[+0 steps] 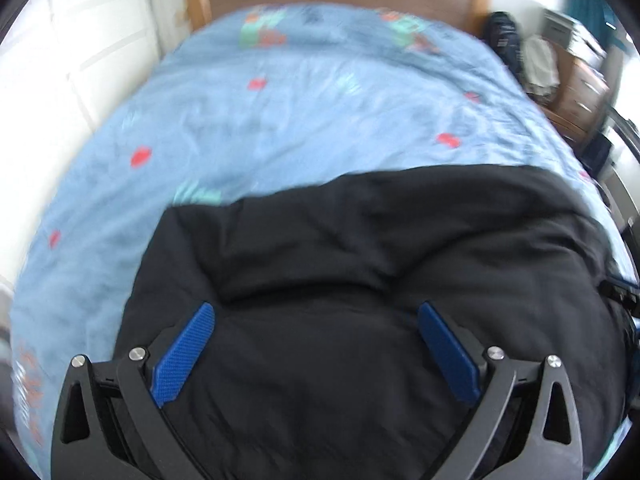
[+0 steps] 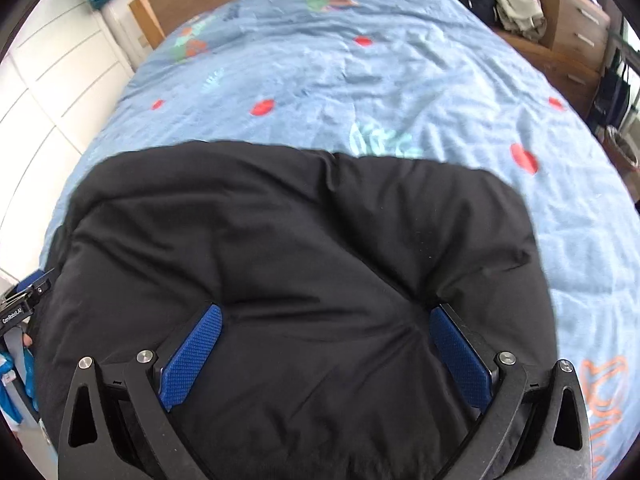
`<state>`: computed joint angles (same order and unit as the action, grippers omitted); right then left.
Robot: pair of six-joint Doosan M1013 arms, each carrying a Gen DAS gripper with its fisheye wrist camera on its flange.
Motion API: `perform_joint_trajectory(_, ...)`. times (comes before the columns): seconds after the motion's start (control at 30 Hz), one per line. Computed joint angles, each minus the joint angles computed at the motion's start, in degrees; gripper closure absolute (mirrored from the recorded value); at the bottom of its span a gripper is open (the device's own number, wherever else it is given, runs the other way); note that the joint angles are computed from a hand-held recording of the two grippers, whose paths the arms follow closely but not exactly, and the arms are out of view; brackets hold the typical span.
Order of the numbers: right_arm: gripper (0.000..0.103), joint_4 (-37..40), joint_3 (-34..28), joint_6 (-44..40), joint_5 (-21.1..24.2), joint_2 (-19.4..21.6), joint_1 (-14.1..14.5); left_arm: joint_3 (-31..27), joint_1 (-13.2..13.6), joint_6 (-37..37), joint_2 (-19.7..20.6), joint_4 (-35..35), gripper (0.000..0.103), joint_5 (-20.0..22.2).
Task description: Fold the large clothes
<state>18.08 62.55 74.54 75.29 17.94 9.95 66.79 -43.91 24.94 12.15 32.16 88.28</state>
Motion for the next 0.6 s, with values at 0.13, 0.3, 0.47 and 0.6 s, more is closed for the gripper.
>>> perform_joint_trajectory(0.13,0.001,4.7,2.0,-2.1,-0.2,-2.8,-1.2,-2.7,-2.6,1.4,1.1,0.8,0.000,-1.3)
perform_joint_trajectory(0.3,0.001,4.2,4.5,-4.8,-0.8,-4.8,-1.1,-4.4,-4.5,4.1,3.4,0.4,0.000,-1.1)
perform_joint_trajectory(0.47,0.001,3.7,6.8,-4.0,-0.9,-5.0,-2.3,-2.7,-4.4,0.8,3.1,-0.9,0.000,-2.5)
perform_joint_trajectory(0.6,0.001,3.1,7.8,-2.7,-1.4,-5.0,-3.3,-2.4,-4.7,0.5,3.0,-0.8,0.000,-2.2)
